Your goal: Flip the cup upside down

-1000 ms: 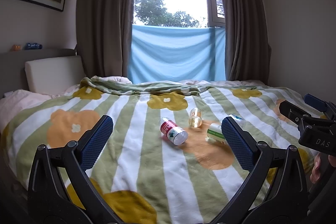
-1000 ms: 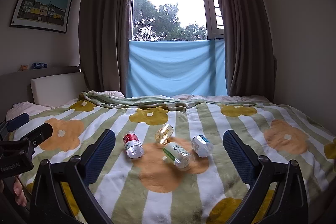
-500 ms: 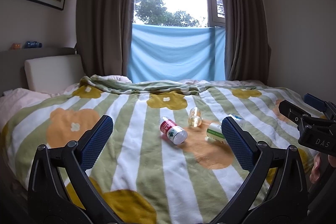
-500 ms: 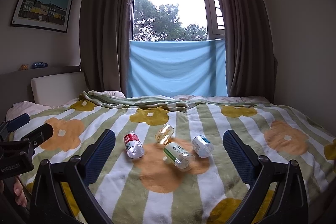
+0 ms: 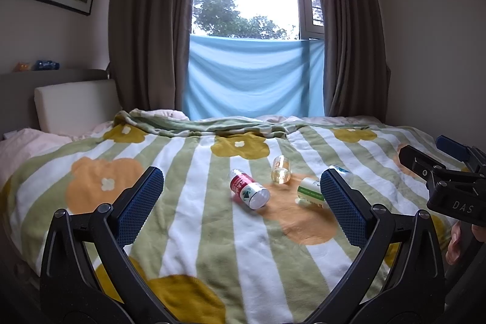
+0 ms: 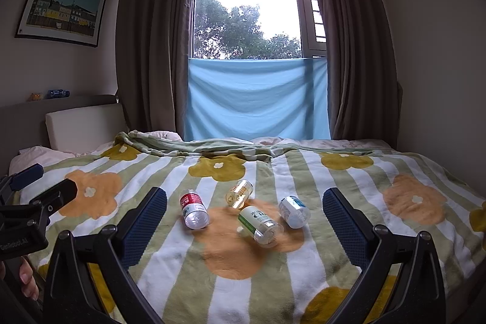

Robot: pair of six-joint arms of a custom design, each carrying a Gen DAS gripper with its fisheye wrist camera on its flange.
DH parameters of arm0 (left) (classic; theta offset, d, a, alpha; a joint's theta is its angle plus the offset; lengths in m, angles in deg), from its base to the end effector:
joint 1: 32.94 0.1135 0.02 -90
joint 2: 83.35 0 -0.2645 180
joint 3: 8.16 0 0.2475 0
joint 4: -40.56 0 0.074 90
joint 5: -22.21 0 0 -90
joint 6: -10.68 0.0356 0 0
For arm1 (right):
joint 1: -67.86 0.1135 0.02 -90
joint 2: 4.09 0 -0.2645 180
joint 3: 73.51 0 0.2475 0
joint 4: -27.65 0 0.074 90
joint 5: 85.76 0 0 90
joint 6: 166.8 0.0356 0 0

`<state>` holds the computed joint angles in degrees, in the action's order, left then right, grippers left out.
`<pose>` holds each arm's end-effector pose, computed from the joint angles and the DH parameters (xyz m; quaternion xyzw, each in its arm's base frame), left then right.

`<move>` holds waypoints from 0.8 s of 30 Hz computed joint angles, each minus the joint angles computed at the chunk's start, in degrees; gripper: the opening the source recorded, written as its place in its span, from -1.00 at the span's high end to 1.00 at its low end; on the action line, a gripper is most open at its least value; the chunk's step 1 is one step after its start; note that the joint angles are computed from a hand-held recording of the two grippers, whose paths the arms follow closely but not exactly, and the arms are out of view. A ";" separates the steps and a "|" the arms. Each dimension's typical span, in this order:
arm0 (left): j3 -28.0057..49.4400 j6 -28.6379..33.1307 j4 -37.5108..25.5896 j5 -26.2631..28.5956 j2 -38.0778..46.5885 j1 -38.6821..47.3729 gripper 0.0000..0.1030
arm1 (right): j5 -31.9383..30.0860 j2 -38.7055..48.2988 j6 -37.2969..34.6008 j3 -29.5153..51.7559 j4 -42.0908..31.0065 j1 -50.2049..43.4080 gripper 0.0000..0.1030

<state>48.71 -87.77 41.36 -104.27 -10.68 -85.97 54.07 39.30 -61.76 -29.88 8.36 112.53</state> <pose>0.1844 -0.2098 0.2720 0.1095 0.7695 -0.0821 0.6239 0.1378 0.0980 0.2646 0.0475 0.7765 -0.0355 0.6273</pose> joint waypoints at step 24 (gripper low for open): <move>-0.32 -1.86 0.10 4.21 2.73 3.98 -1.00 | -11.38 8.23 -1.82 3.14 2.45 -11.04 -0.99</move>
